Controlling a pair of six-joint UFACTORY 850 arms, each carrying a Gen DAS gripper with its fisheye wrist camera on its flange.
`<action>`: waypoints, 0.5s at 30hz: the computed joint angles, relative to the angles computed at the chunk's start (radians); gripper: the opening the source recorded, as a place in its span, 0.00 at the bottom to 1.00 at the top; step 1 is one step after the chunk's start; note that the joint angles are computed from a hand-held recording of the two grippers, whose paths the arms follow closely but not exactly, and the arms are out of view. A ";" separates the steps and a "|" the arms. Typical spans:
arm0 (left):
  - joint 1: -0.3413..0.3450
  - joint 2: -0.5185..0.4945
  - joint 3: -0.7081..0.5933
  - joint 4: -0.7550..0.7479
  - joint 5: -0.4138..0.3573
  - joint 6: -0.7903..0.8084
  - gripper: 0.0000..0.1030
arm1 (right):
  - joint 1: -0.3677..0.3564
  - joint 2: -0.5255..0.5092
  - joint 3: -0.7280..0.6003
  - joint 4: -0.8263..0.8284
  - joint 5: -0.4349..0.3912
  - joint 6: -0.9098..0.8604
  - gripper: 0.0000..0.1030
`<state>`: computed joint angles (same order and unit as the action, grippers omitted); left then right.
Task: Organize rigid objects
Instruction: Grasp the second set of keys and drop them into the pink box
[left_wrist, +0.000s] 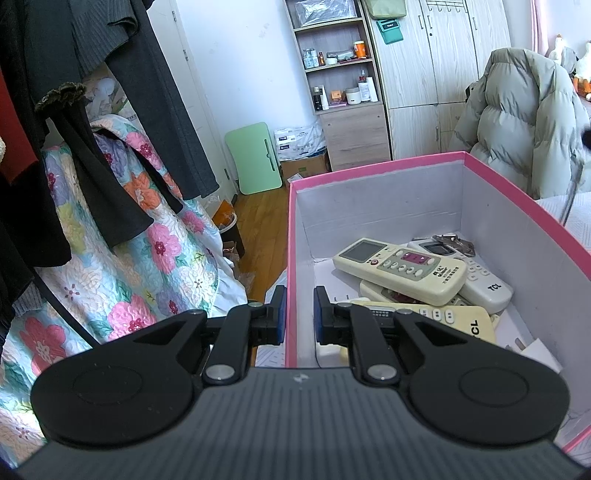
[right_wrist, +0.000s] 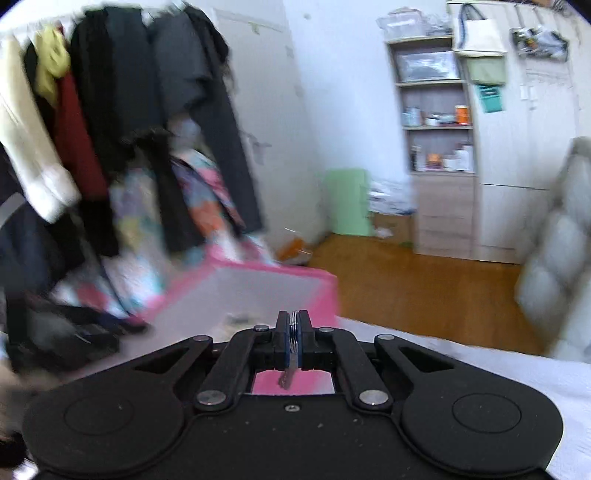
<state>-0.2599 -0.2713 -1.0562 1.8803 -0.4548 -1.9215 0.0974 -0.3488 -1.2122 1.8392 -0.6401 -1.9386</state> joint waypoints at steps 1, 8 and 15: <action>0.000 -0.001 0.000 0.002 0.000 -0.001 0.12 | 0.001 -0.001 -0.013 -0.025 -0.027 0.034 0.05; 0.001 -0.005 -0.001 0.013 0.005 -0.016 0.12 | 0.053 -0.037 -0.104 -0.208 -0.124 0.234 0.05; 0.002 0.000 0.004 0.019 0.008 -0.024 0.12 | 0.128 -0.110 -0.202 -0.393 -0.082 0.400 0.05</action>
<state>-0.2575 -0.2713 -1.0518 1.8993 -0.4468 -1.9456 0.2249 -0.4584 -1.4137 1.4466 -0.7226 -1.5385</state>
